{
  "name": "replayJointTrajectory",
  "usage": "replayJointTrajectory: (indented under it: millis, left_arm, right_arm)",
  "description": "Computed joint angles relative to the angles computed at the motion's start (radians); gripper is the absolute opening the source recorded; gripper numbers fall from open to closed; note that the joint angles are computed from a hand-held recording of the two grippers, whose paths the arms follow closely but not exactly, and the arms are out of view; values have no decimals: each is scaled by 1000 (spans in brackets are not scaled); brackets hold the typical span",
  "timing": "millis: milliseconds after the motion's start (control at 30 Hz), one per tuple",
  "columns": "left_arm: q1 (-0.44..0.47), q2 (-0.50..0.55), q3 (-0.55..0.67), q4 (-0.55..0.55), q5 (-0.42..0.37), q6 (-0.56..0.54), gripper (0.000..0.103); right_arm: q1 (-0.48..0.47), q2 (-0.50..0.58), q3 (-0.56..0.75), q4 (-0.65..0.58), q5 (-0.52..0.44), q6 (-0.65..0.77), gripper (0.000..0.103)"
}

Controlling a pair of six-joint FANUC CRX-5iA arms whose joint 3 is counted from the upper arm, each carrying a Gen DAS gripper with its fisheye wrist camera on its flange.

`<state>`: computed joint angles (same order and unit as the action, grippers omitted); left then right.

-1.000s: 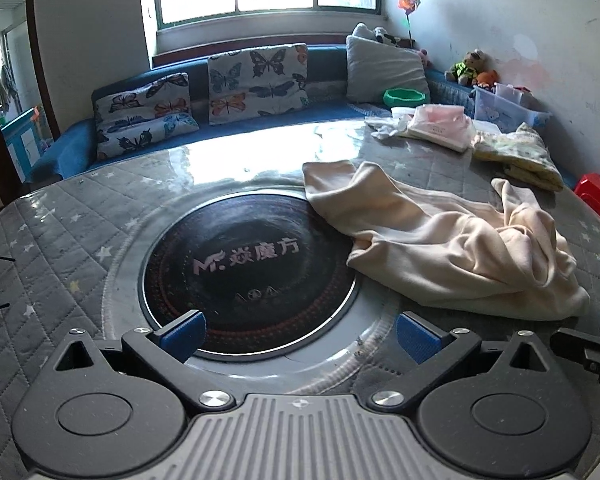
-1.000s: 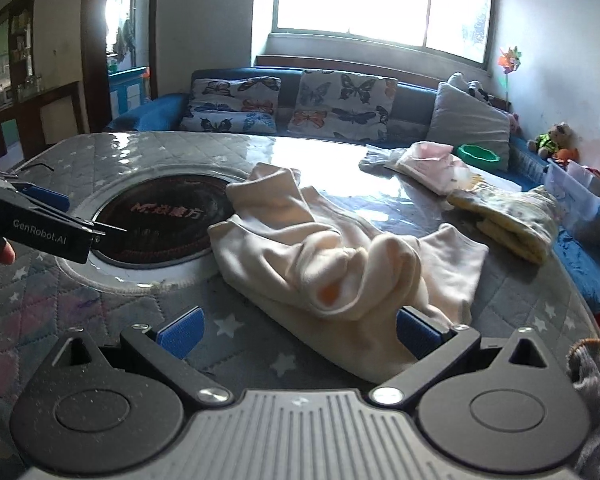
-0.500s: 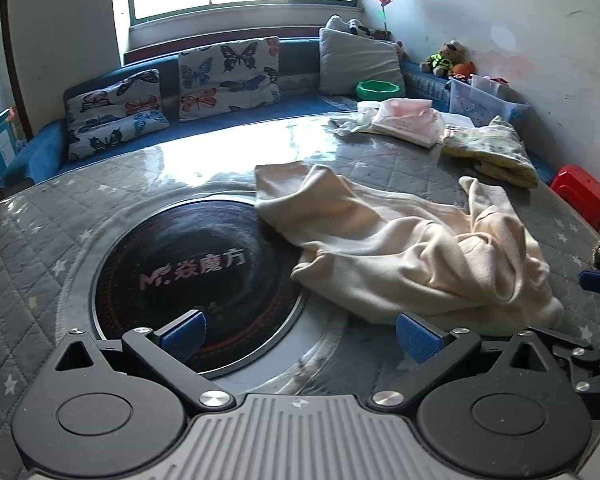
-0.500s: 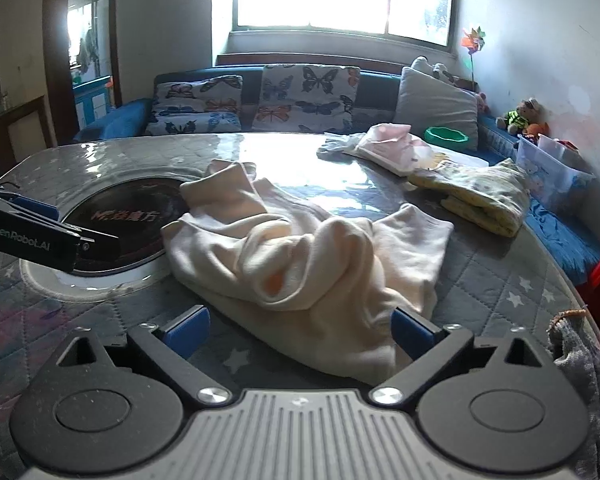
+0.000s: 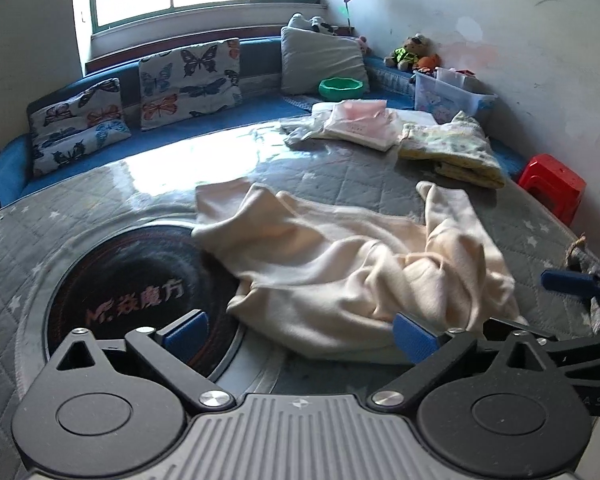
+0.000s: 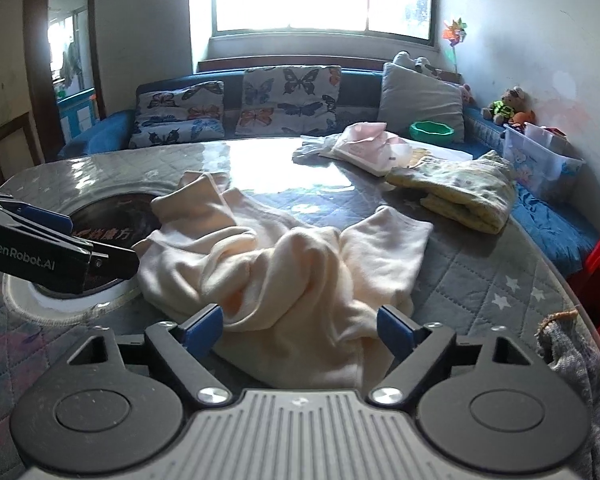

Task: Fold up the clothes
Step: 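Move both tools toward the crumpled cream shirt beside the cooktop, then grasp the shirt edge with the left gripper while the right gripper grasps another edge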

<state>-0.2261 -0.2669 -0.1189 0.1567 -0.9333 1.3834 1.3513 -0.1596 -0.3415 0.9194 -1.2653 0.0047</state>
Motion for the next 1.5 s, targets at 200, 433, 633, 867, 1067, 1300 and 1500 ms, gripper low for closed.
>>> replayJointTrajectory:
  millis: [200, 433, 633, 867, 1067, 1300, 1500]
  left_arm:
    - [-9, 56, 52, 39, 8, -7, 86]
    - [-31, 156, 135, 69, -15, 17, 86]
    - [-30, 235, 175, 113, -59, 17, 70]
    - [-5, 241, 126, 201, -67, -64, 21]
    - [16, 195, 71, 246, -38, -106, 9]
    - [66, 119, -12, 307, -18, -153, 6]
    - [73, 113, -6, 321, -28, -144, 18]
  right_arm:
    - [-25, -11, -3, 6, -8, -19, 75]
    - [-78, -21, -8, 24, 47, -47, 69]
    - [-136, -11, 5, 32, 125, -36, 67]
    - [-195, 18, 26, -16, 205, 7, 56]
    - [-208, 27, 27, -79, 247, 42, 28]
    - [-165, -4, -16, -29, 242, 24, 11]
    - [-106, -26, -32, -2, 202, -1, 10]
